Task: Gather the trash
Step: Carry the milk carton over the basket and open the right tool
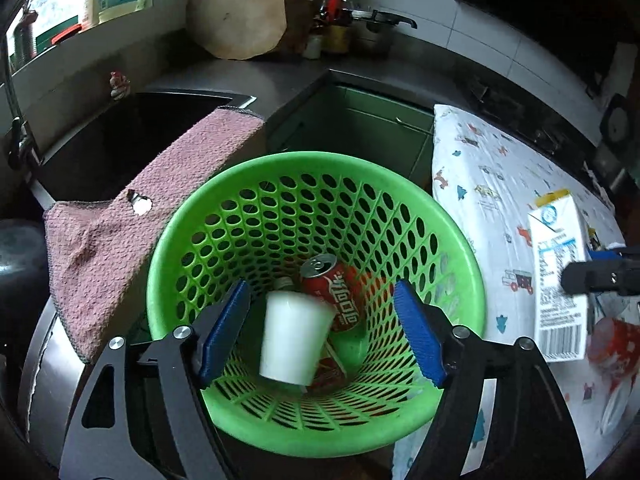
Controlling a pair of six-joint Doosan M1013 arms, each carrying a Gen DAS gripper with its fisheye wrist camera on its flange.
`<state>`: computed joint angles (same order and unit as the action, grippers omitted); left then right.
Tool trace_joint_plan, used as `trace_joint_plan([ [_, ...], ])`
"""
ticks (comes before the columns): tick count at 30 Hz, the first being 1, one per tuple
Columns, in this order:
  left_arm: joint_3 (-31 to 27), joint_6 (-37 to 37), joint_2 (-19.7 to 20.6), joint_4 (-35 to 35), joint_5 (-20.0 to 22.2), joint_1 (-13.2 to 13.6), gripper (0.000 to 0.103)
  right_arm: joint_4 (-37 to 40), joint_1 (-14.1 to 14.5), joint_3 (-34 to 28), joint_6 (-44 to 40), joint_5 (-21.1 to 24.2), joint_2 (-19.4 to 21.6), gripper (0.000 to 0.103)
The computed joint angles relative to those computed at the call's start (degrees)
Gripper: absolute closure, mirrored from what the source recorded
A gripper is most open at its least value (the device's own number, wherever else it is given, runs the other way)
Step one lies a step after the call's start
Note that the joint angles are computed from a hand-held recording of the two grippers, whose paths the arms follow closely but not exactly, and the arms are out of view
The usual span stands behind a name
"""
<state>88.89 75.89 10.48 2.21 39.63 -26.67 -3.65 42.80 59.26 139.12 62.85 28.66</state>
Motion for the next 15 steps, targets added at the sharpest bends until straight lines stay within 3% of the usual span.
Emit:
trace_joint_plan([
  [6, 1.9, -3.5, -2.1, 1.5, -1.3, 0.4, 0.02, 2.2, -0.2, -2.9, -1.5, -2.1, 2.4, 0.034],
  [15, 4.9, -6.4, -5.6, 3.3, -2.4, 0.7, 0.02, 3.4, -0.3, -6.7, -1.5, -4.5, 6.0, 0.034],
])
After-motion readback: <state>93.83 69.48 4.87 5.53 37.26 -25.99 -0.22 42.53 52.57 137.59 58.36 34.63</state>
